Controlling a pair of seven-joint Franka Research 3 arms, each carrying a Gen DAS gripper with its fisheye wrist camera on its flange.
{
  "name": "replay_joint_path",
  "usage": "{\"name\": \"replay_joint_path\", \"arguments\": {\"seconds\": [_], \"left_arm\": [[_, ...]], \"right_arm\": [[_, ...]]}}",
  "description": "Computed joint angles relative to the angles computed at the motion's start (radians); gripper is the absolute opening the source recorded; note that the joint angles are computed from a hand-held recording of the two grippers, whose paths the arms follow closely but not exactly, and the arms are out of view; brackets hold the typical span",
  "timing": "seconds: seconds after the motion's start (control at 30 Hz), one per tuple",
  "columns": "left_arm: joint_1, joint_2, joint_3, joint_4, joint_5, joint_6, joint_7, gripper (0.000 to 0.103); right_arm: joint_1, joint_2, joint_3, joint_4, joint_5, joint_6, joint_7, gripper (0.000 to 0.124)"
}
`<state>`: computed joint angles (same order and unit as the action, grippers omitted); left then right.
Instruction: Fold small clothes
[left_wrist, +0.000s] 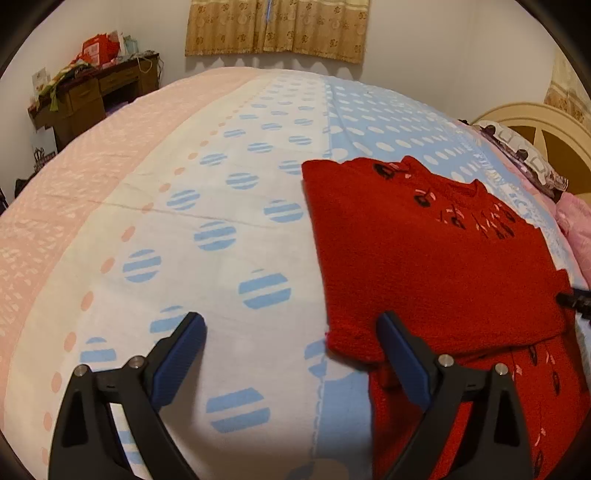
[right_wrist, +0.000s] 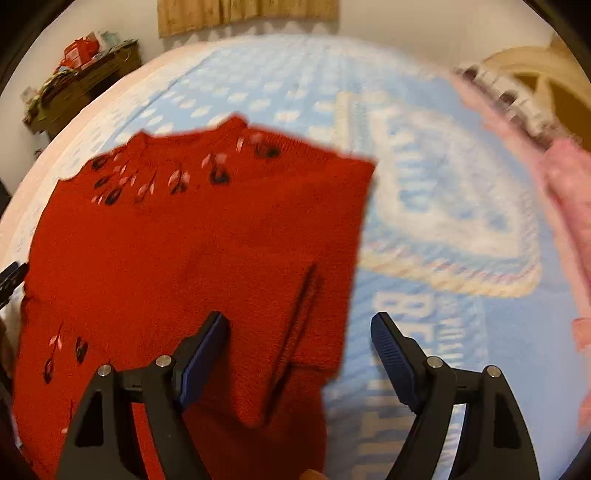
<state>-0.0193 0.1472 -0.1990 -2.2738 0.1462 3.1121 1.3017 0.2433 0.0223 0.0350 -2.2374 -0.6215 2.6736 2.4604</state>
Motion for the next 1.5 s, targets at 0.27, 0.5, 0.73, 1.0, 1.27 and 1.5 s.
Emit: {"name": "replay_joint_path", "arguments": {"seconds": [0.27,0.5,0.73,1.0,1.27,1.5], "left_arm": [[-0.113,0.003,0.145,0.025,0.291,-0.023,-0.255,0.103],[-0.063,0.007,0.093,0.025,0.267,-0.021,-0.231,0.103],[-0.07,0.009,0.1,0.029,0.282,-0.027,-0.244,0.103],[-0.066,0.011,0.094,0.032,0.287,-0.03,-0.253,0.103],[-0.08,-0.025,0.118,0.006,0.351,-0.019,-0.305,0.103],[-0.047,-0.097,0.068,-0.084,0.259,0.038,-0.202,0.103]], "right_arm": [[0.042,0.065,0.009,0.081,-0.063,0.061,-0.025,0.081],[0.062,0.05,-0.041,0.04,-0.169,-0.023,0.138,0.081],[0.033,-0.009,0.012,-0.023,-0.251,0.074,0.188,0.081],[0.024,0.008,-0.012,-0.041,-0.196,0.091,0.188,0.073],[-0.004,-0.029,0.005,-0.08,-0.233,0.089,0.262,0.073],[-0.001,-0.067,0.039,-0.105,-0.242,0.064,0.254,0.073]]}}
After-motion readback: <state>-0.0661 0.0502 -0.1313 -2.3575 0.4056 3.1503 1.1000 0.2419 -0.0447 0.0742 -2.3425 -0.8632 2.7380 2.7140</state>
